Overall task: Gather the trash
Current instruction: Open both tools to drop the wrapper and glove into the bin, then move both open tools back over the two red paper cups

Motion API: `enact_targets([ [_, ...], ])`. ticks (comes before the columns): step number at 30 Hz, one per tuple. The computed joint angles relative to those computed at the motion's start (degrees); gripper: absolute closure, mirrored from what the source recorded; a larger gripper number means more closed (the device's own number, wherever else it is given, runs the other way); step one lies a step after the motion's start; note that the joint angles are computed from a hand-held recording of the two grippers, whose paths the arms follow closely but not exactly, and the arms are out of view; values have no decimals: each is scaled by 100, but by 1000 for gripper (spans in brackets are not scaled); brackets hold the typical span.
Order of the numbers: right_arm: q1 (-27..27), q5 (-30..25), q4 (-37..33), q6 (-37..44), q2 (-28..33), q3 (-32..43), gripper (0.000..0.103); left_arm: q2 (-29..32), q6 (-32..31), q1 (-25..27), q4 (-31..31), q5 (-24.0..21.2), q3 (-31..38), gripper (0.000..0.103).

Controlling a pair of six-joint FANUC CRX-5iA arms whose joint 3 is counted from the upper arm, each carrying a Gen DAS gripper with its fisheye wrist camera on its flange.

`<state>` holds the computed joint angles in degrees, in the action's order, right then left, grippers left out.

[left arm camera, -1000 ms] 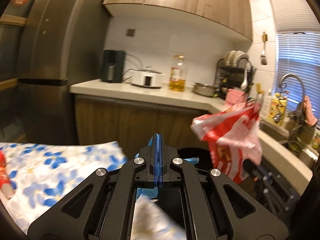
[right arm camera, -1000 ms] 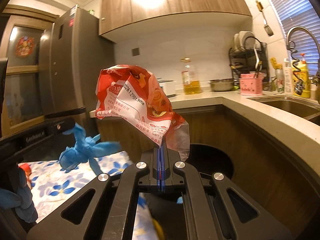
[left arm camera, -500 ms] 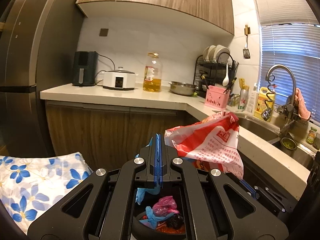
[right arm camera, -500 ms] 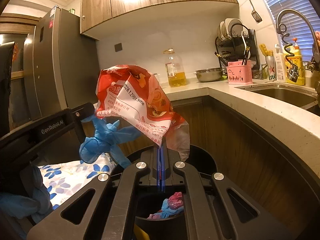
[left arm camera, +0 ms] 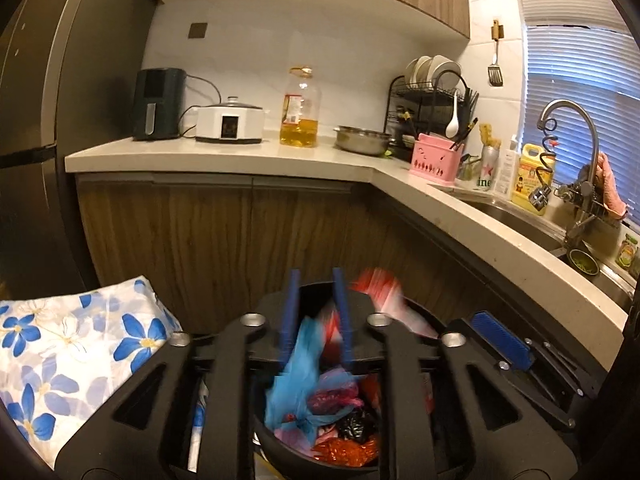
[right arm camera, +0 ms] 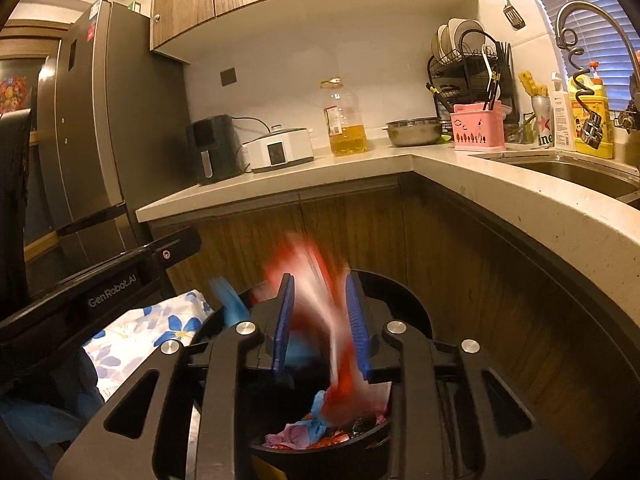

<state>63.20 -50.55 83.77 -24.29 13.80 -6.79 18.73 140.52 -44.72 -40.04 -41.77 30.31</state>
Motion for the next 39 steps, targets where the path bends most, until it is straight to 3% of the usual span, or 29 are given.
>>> enact_targets([
  [2,12,-71,-51,7,3,-6,67,-35,111,3,-78,-38,-48,53],
  [3,7,-83,-66,-13,-7,-20,65,-55,210,-16,-163,-66,-64,49],
  [5,38,-163,-97,-55,-25,-41,59,-119,536,-105,-468,-193,-106,33],
  [12,188,-388,-27,-56,-85,-59,35,-463,1285,-611,-1573,-1008,-404,13],
  [19,399,-237,103,-140,-90,-28,30,-1120,2420,-1341,-2772,-2500,-1211,9],
  [22,541,-163,107,-50,50,128,30,-1384,2814,-1623,-3171,-3450,-1551,9],
  [30,825,275,131,88,429,569,30,-2335,3408,-1885,-3432,-4828,-2577,9],
  [39,1125,1096,-234,938,1251,1677,30,-3472,3826,-2155,-3525,-6216,-3575,9],
])
